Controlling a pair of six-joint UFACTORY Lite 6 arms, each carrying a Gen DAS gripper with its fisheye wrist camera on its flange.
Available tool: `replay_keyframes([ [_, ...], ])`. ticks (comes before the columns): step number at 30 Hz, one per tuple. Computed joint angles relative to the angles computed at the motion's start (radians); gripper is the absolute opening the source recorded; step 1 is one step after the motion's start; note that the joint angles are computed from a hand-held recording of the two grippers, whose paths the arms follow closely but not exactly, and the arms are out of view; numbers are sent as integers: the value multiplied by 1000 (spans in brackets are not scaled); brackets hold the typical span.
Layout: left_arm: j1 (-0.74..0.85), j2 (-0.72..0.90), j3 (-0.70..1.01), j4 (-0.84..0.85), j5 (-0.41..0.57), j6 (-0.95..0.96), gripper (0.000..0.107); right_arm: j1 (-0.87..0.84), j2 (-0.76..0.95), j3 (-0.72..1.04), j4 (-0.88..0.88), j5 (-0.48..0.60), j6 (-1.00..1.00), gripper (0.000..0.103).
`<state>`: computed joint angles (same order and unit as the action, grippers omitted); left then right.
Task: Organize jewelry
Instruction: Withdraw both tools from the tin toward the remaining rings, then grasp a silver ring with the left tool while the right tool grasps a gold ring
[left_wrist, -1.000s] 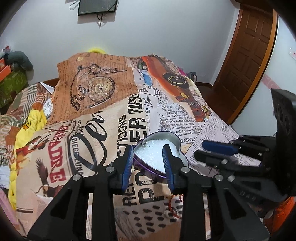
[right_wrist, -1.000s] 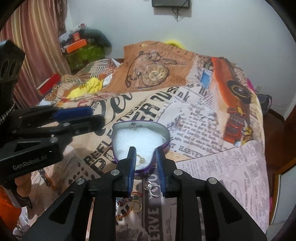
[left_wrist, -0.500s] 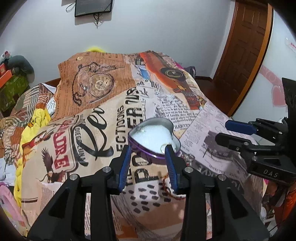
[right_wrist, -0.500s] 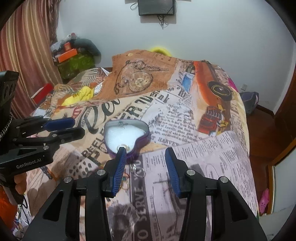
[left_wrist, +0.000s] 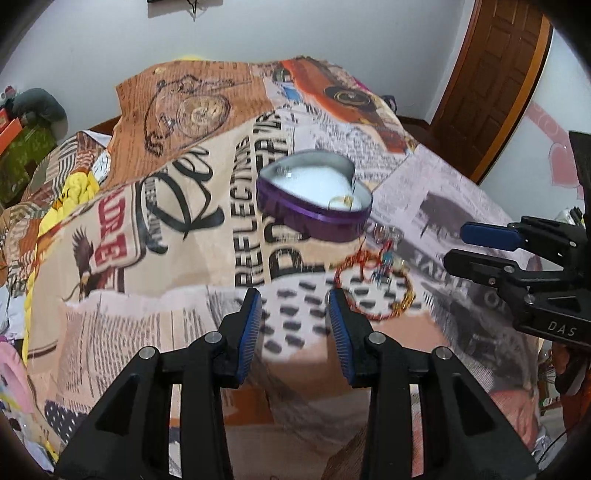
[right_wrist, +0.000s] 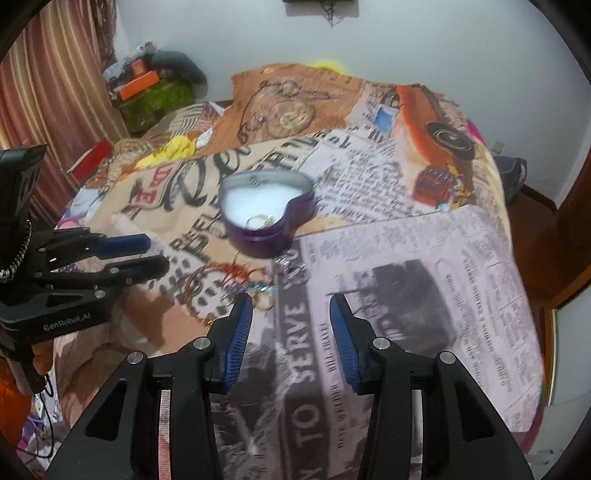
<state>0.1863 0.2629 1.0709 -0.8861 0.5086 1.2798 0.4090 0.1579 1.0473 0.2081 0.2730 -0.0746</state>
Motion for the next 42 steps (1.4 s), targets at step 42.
replay_keyframes([
  [42,-103,131,52,-176,-4,191,21,-79,176,65,648,-2,-623,7],
])
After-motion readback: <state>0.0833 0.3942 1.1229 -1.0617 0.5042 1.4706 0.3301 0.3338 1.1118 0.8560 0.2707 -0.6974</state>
